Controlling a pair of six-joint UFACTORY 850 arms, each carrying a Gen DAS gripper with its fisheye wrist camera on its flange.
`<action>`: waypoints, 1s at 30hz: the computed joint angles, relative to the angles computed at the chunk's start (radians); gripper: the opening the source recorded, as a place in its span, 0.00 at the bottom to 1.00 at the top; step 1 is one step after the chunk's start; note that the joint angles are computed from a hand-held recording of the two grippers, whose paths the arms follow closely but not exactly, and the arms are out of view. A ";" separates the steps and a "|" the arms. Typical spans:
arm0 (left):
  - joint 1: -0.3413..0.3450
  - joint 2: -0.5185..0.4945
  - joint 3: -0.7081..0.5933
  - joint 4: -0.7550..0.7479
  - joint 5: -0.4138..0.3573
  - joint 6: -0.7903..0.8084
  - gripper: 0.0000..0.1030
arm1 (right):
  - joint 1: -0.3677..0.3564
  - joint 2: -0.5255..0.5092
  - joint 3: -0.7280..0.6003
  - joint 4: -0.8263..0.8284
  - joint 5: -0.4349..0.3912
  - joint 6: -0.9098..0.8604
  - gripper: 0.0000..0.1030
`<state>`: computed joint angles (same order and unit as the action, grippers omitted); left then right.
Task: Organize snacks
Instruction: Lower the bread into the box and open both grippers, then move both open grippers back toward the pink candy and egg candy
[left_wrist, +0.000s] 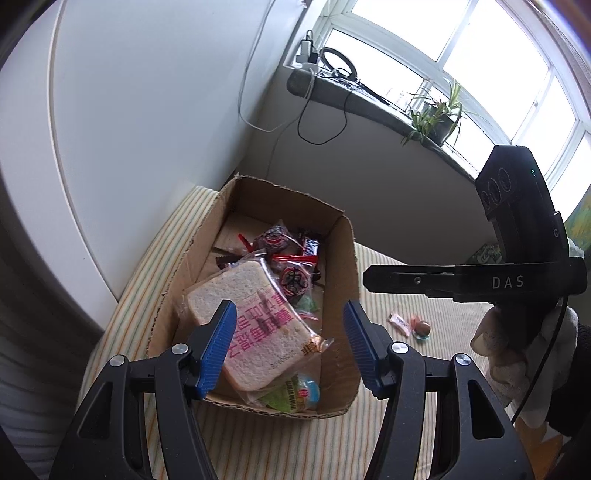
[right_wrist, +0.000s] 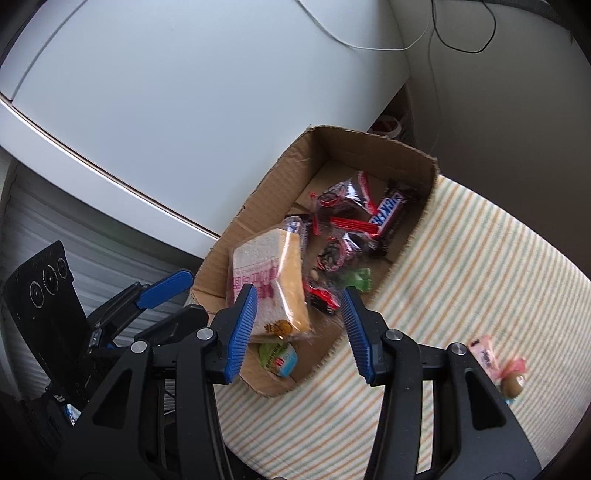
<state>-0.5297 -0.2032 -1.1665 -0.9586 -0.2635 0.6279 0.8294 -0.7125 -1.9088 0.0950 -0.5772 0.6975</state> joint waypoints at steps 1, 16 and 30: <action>-0.004 0.002 0.001 -0.003 0.001 0.007 0.57 | 0.001 0.014 0.018 -0.020 0.001 0.018 0.48; -0.101 0.017 0.011 -0.142 -0.039 0.170 0.57 | 0.028 0.294 0.449 -0.466 -0.001 0.478 0.48; -0.197 -0.077 -0.043 -0.060 -0.056 0.084 0.57 | 0.025 0.309 0.599 -0.602 0.008 0.560 0.31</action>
